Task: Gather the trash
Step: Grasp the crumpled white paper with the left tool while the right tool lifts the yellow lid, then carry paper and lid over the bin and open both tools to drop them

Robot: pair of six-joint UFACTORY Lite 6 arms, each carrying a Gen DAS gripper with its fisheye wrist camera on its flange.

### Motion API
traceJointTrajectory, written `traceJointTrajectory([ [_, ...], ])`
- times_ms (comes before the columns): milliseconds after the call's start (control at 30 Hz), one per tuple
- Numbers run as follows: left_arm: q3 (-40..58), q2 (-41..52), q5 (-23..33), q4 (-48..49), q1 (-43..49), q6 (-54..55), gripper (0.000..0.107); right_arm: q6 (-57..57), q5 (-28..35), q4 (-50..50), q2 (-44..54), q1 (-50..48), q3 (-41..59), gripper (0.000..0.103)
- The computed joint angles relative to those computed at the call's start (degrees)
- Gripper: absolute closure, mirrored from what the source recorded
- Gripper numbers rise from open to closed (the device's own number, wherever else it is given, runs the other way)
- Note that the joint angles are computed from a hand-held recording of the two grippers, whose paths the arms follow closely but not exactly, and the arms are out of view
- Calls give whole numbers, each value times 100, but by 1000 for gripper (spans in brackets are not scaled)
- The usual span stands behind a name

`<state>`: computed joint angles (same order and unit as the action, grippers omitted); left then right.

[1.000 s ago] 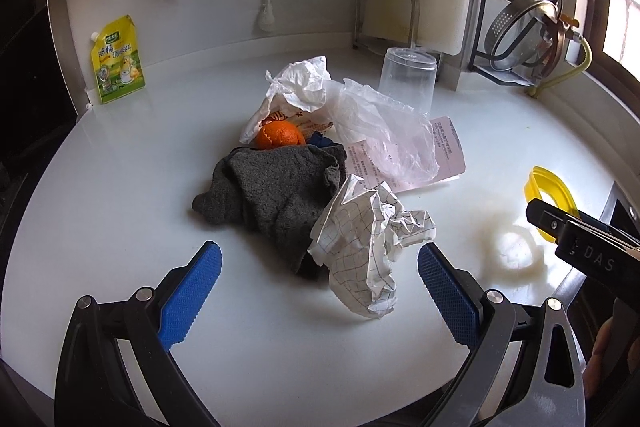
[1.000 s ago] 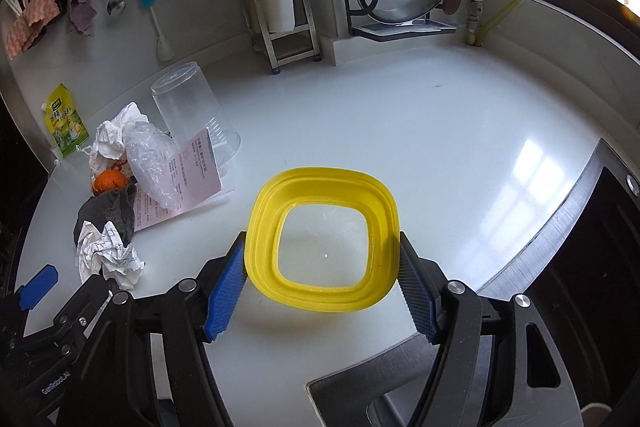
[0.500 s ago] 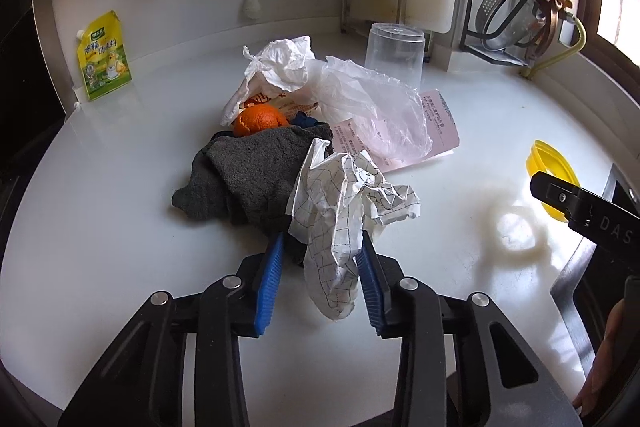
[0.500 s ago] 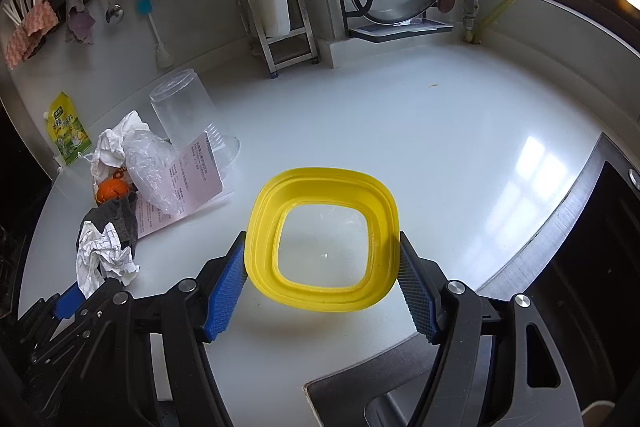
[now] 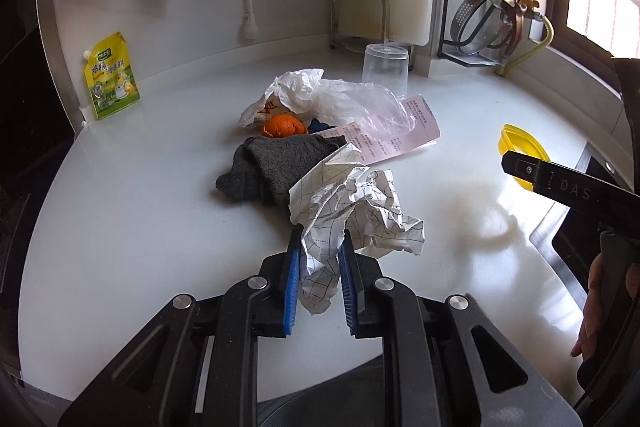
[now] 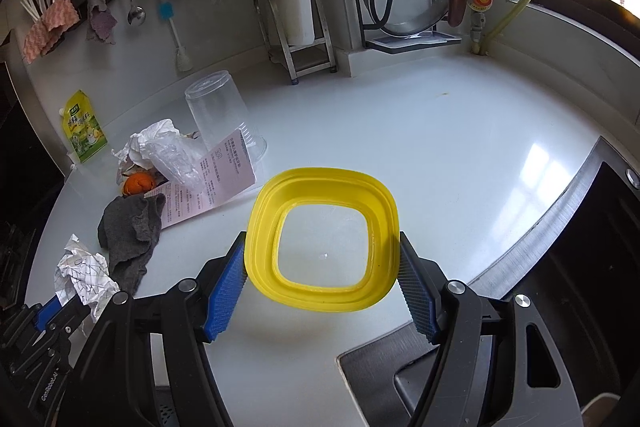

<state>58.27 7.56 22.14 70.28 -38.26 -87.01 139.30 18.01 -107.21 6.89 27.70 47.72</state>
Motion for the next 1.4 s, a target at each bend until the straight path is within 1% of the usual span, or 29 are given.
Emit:
traceJointTrajectory([
  [100,-520,-581,-20,30,-23,94,88,-78,299,267,-259,346,-279,35],
  [200,-1054,-1180,58,23,-78,241,88,-251,732,789,-607,913,-630,35],
  [267,-1387,-1543,133,39,-151,279,88,-317,1134,1206,-865,1451,-871,35],
  [433,-2211,-2447,30,-262,-175,657,88,-88,2312,2183,-1290,3200,-1338,35],
  [533,-2662,-2957,-141,-664,-165,1093,88,275,2929,2723,-1107,4271,-1320,35],
  [700,-3392,-3670,-168,-830,-345,1223,88,1427,3363,3238,-526,5524,-1274,35],
  [800,-3725,-4024,-217,-1283,-402,1611,88,1651,3437,3565,-172,5976,-1128,35],
  [900,-4006,-4338,-254,-1773,-468,2047,88,1443,3489,3972,165,6288,-883,35],
  [1000,-4204,-4488,-240,-1978,-632,2142,88,1452,3406,4146,435,6490,-758,35],
  [1100,-4311,-4430,-293,-1925,-756,2001,88,1638,3222,4083,651,6540,-711,35],
  [1200,-4372,-4306,-333,-1655,-845,1666,88,1807,3082,3974,803,6546,-675,35],
  [1333,-4381,-4059,-650,-2024,-570,2055,86,1867,2968,3882,933,6499,-612,35],
  [1400,-4388,-3999,-716,-2153,-511,2174,86,1870,2933,3867,983,6488,-585,35],
])
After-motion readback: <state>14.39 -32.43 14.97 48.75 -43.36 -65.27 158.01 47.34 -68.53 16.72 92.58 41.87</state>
